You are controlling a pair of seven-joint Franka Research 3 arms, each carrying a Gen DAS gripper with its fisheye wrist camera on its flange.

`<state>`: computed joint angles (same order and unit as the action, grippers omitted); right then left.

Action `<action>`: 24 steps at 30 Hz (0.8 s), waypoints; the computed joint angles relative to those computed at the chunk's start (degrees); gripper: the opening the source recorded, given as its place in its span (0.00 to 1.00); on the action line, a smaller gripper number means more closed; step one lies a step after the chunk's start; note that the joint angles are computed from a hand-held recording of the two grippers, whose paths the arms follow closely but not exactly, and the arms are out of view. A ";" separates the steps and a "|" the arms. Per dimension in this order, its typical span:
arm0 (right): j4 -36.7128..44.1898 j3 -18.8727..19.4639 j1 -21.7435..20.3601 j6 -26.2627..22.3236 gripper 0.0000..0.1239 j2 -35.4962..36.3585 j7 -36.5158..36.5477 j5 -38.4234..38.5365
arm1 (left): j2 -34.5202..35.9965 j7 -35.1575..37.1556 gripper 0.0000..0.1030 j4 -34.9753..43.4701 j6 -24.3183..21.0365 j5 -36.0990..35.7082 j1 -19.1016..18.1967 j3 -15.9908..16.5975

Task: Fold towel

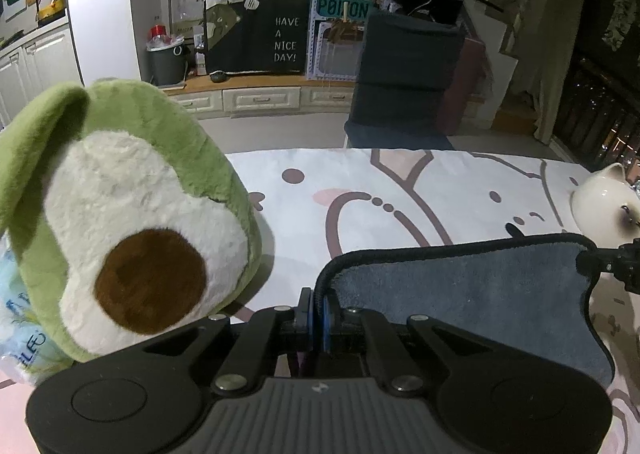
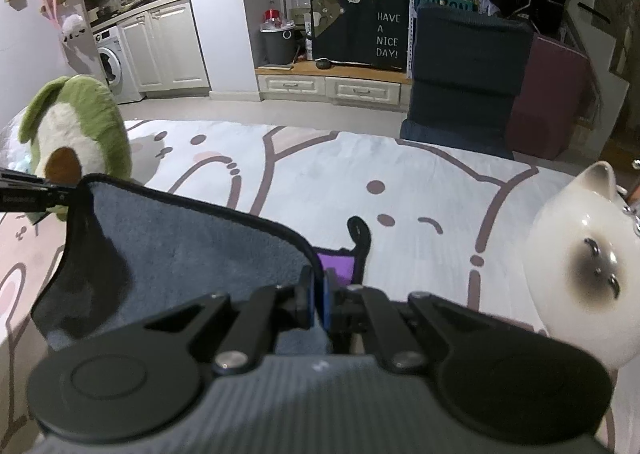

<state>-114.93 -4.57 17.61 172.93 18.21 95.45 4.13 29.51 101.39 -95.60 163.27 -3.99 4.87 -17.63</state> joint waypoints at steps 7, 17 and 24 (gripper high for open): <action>4.49 -0.55 0.11 -3.23 0.04 3.26 0.95 -0.42 | 3.12 -2.95 0.05 3.64 -1.44 2.11 -1.79 1.95; 6.23 4.98 -4.81 -4.57 0.22 4.65 -3.43 6.14 | 4.19 -5.22 0.38 5.00 -2.20 4.13 -2.49 2.74; 6.08 1.48 -1.57 -5.35 0.69 4.62 0.03 4.77 | 2.94 -6.45 0.91 4.24 -5.05 4.99 -2.64 3.15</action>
